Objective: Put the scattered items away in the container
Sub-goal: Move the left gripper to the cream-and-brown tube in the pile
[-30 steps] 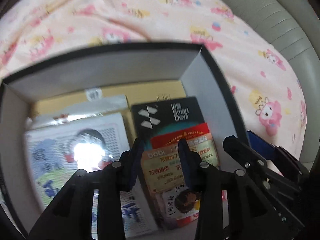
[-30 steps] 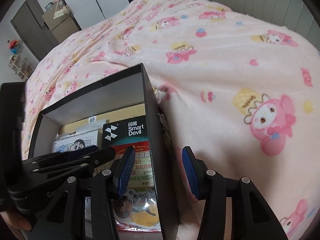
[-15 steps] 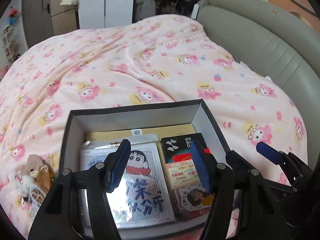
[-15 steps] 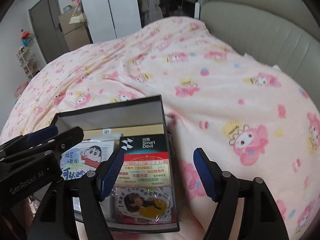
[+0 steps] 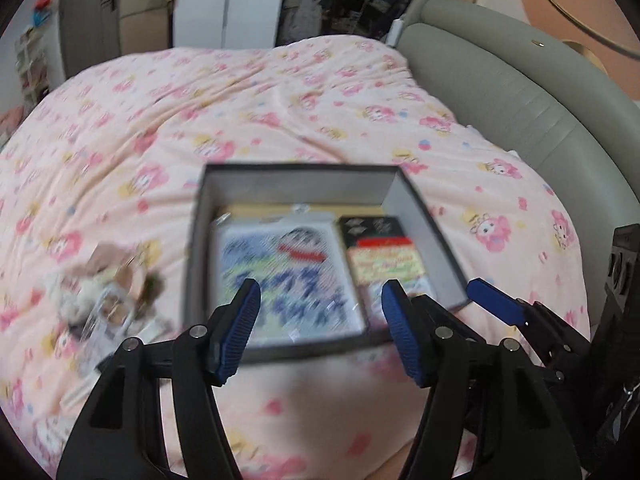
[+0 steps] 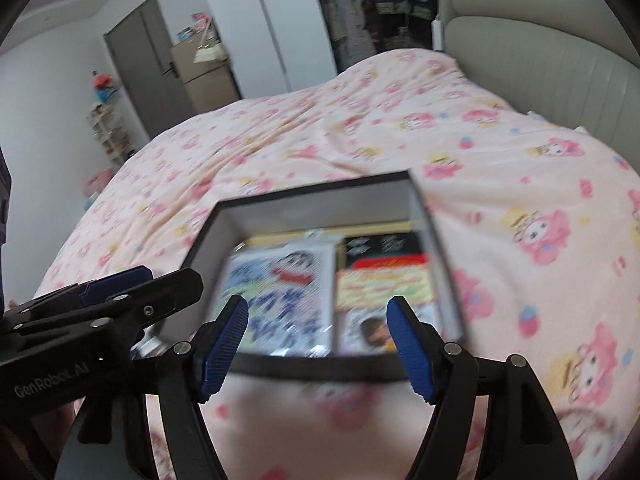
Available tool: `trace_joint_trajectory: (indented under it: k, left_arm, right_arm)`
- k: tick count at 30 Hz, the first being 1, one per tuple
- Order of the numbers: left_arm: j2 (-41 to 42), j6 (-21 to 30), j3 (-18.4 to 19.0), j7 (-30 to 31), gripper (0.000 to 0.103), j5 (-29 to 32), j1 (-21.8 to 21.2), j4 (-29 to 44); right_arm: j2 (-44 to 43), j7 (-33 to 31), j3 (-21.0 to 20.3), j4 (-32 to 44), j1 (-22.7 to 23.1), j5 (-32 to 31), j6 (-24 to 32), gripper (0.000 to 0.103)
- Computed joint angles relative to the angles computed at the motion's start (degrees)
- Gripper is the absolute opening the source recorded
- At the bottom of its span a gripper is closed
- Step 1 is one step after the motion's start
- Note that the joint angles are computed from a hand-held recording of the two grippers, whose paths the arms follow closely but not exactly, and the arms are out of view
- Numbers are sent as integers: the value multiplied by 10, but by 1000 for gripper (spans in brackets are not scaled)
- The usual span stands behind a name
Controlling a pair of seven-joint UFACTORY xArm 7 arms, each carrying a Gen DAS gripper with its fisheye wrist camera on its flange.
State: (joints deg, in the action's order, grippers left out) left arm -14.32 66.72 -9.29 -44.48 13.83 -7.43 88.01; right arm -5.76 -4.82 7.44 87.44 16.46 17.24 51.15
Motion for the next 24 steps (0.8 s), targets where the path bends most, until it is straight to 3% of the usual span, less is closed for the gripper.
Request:
trace_joint_trajectory:
  k: [4,9,15,17,20,24]
  left_arm:
    - [-72,20,10,-2,64,-7,12,-63]
    - [-185,10,43,-19,64,-63,43,-166]
    - [-277,75,79,-6,64,-72,104,-232]
    - [-284,94,99,4,64,-87,117,-244]
    - [-255,132,156,71,64,-140,108,-242]
    - [-209,176,178,127,64,-165,126,-237]
  right_arm:
    - [-13,-18,15,-12,21,10,14,69]
    - [-4,-28,34,-6,53,28,28,69]
    - [35,-19,60,14,91,18,58,68]
    - [54,-11,69,26,103,-2,68,66]
    - [85,-5,78,45,122,-34,81,65]
    - [122,2,82,72,140,-45,105,65]
